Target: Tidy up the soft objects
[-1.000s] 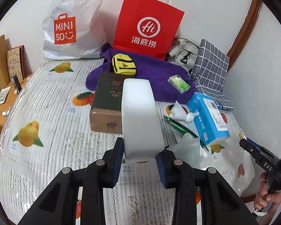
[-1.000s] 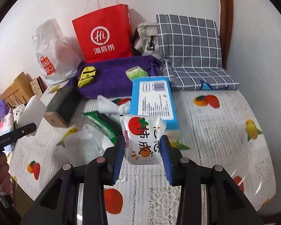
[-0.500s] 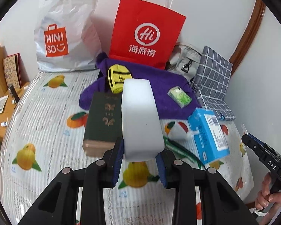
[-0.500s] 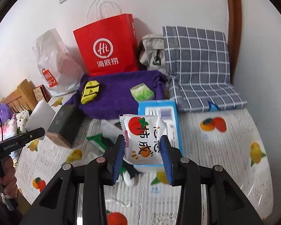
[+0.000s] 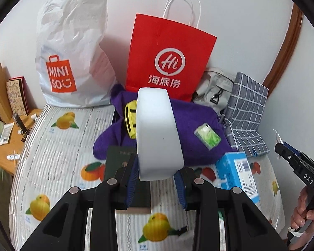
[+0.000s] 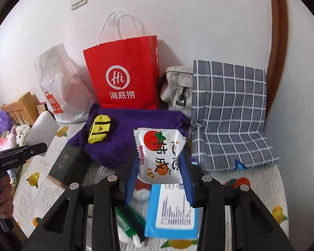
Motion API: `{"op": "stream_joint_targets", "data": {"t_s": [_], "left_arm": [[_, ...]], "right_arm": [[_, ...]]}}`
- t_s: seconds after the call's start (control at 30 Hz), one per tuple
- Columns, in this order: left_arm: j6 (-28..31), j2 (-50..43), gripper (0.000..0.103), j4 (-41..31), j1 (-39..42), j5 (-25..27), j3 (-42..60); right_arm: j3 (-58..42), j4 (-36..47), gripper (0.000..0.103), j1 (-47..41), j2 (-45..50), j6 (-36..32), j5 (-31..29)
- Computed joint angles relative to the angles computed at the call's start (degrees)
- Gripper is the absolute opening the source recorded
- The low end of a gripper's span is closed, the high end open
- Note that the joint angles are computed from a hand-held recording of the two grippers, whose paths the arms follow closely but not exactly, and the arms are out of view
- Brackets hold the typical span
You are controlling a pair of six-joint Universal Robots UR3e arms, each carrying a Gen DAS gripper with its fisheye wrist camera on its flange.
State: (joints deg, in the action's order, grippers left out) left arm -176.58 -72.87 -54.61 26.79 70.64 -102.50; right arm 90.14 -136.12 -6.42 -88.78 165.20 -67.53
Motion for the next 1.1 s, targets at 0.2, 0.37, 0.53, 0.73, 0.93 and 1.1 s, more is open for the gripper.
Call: {"op": "stream_joint_targets", "data": {"t_s": [0.2, 0.37, 0.53, 0.73, 0.93, 1.1], "left_arm": [[-2.2, -7.7, 0.031, 2.1, -2.5, 2.3, 5.9], [-3.8, -15.2, 0.031, 2.8, -4.6, 3.8, 12.2], [-5.4, -22.0, 0.031, 3.0, -6.7, 4.8, 18.2], [-6.3, -29.5, 0.031, 3.6, -8.5, 4.3, 23.5], [-5.8, -38.4, 0.031, -1.5, -9.8, 4.0, 32.9], [-4.8, -41.0, 0.032, -3.8, -9.6, 3.8, 35.0]], "right_arm": [[-10.7, 3.2, 0.039, 1.4, 8.3, 1.9, 0.7], [-20.9, 6.3, 0.039, 2.7, 15.9, 2.7, 0.9], [-32.0, 9.7, 0.039, 4.0, 23.6, 3.4, 1.3], [-47.3, 15.2, 0.039, 6.1, 34.8, 3.8, 1.7], [-60.6, 22.9, 0.039, 8.4, 45.8, 2.3, -0.6], [-69.5, 30.7, 0.039, 8.7, 52.1, 0.8, -0.1]]}}
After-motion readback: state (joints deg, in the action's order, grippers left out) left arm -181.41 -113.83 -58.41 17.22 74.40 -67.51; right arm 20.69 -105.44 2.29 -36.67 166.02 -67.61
